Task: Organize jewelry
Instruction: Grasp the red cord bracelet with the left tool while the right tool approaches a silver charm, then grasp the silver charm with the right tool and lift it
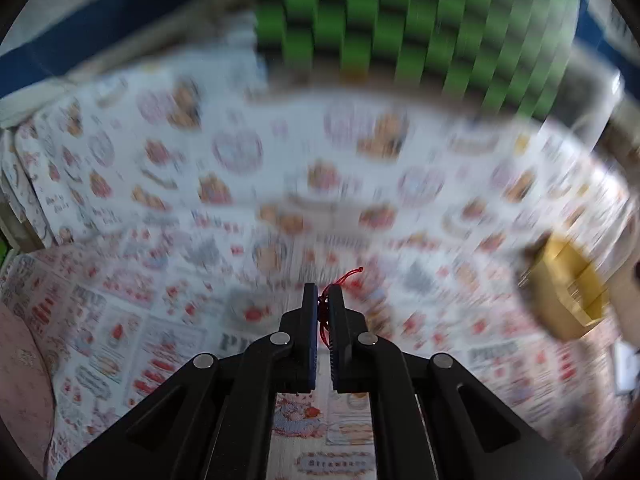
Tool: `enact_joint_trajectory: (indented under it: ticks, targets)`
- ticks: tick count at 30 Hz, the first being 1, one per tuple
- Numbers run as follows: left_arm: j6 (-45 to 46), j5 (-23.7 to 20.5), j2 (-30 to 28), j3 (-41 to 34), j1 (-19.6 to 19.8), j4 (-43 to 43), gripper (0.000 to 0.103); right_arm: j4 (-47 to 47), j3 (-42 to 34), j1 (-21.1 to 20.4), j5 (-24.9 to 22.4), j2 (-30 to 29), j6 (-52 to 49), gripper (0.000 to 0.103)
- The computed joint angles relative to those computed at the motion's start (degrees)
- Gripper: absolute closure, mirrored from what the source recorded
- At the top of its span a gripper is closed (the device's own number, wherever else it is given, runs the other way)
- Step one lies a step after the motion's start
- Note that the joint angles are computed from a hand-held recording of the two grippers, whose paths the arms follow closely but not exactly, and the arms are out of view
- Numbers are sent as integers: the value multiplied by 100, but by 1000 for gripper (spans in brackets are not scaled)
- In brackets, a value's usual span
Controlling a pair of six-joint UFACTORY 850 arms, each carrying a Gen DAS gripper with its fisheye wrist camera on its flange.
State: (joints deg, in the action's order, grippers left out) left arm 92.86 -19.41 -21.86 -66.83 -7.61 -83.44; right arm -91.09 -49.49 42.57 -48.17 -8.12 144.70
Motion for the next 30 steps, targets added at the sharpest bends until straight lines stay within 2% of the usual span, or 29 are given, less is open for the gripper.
enact_joint_trajectory:
  ticks: [2,3,5,7,10,12,15,17,18,21,23,25,30]
  targets:
    - [789,-368,215,174,134,-884,99,18,-66,-37,302,32,-176,36]
    - [977,-563,297,239,194,-1126,99,304,-237,-82,493,-29,-595,36]
    - [995,-1106,387,276,351,-1227,99,552,-453,-156,774,-102,-1077,44]
    - [879,-1593,348,203,503,-1148,99,1033,-793,-308,1247,-245,-1821,51]
    - [986,-1768,389,250,546,-1304,99,2252,-1361,-542,1816,-593,-3049,67]
    - [841,-1753,310,156,547,-1214,99,3043,-1682,-654,2015,-844,-3732,69]
    - [907,-1647,173,120,538,-1261,99,4694,-2469,-815,1774,-1445,-5480,73]
    - [988,-1500,167,136,496,-1312,99,5676,-3025,-939,1375,-1845,-6606,74]
    - [932,-1471,141,116,493,-1256,99,6059,-3405,-1004,1021,-2112,-7143,75]
    - [437,-1248,63,6,468,-909,99,6382,-4181,-1047,71,-2671,-7883,78]
    - [245,-1275,24,-36,503,-856,99,6319,-4515,-1024,-445,-2956,-8031,79]
    - [191,-1312,8,-67,517,-779,99,6345,-4531,-1047,-501,-3014,-7978,79]
    - [177,-1340,24,-50,525,-733,99,6407,-4376,-1100,-208,-3036,-7630,80]
